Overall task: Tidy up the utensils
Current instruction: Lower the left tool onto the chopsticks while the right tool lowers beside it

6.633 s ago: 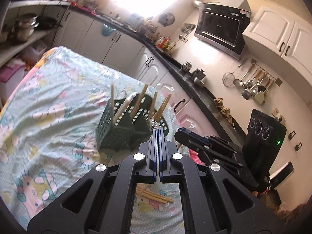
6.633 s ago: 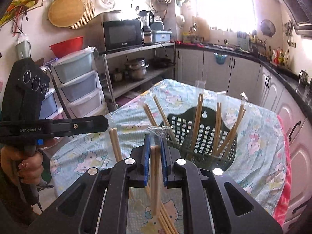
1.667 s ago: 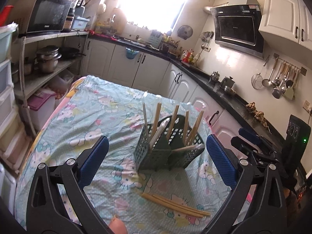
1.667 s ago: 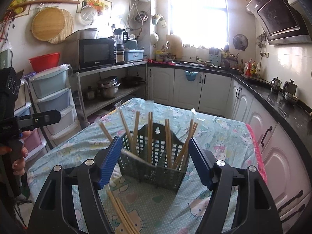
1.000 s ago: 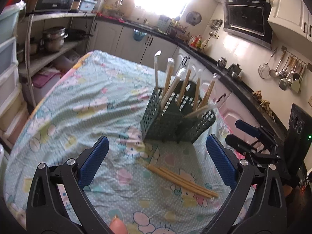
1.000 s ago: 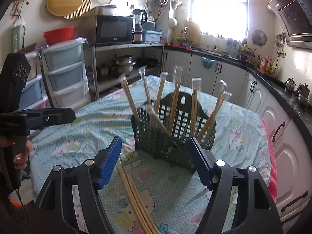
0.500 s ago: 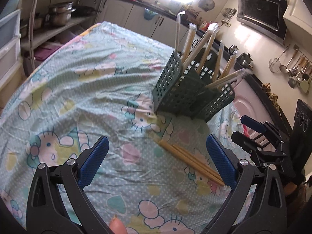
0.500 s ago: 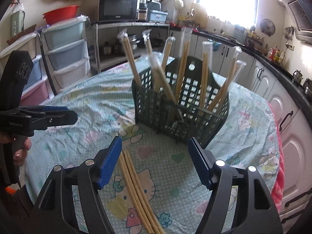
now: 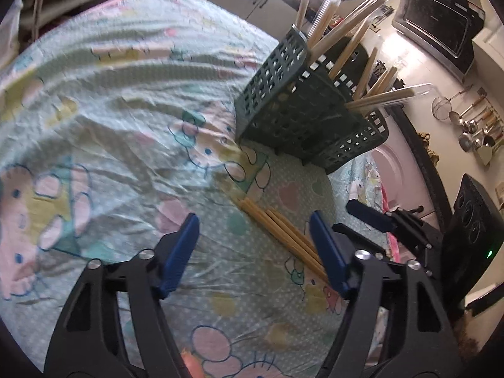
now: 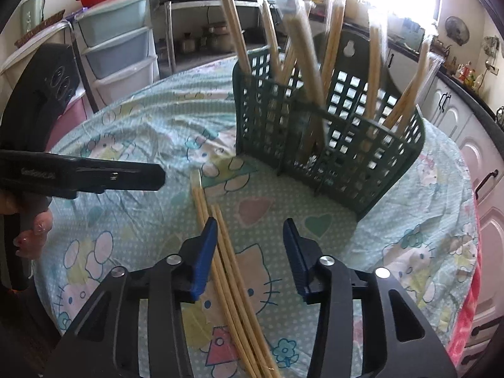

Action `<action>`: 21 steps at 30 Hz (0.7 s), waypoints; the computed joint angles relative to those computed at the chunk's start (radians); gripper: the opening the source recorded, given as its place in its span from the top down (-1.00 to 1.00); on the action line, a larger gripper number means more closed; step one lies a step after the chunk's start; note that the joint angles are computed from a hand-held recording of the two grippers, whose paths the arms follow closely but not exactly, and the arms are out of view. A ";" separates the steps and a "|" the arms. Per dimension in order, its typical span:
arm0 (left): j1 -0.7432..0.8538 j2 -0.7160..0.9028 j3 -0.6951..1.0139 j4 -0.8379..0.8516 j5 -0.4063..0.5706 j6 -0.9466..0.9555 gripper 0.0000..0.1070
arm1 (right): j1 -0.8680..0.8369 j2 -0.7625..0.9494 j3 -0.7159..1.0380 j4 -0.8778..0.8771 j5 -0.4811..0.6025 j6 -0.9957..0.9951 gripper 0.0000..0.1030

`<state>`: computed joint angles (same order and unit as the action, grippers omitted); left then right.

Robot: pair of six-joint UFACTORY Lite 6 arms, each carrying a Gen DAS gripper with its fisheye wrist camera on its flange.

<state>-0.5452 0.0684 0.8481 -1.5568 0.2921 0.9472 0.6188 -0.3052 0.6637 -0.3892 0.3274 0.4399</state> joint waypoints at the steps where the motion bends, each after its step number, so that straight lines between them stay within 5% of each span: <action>1: 0.001 0.014 0.008 -0.014 0.008 0.008 -0.16 | 0.001 0.002 -0.002 0.001 -0.002 0.000 0.29; 21: 0.027 0.229 0.206 0.028 0.078 -0.074 0.15 | -0.059 0.094 0.000 0.289 -0.072 -0.311 0.38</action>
<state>-0.5178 0.2978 1.0543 -1.5290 0.3704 0.8736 0.5602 -0.2115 0.6635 -0.1000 0.2553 0.1290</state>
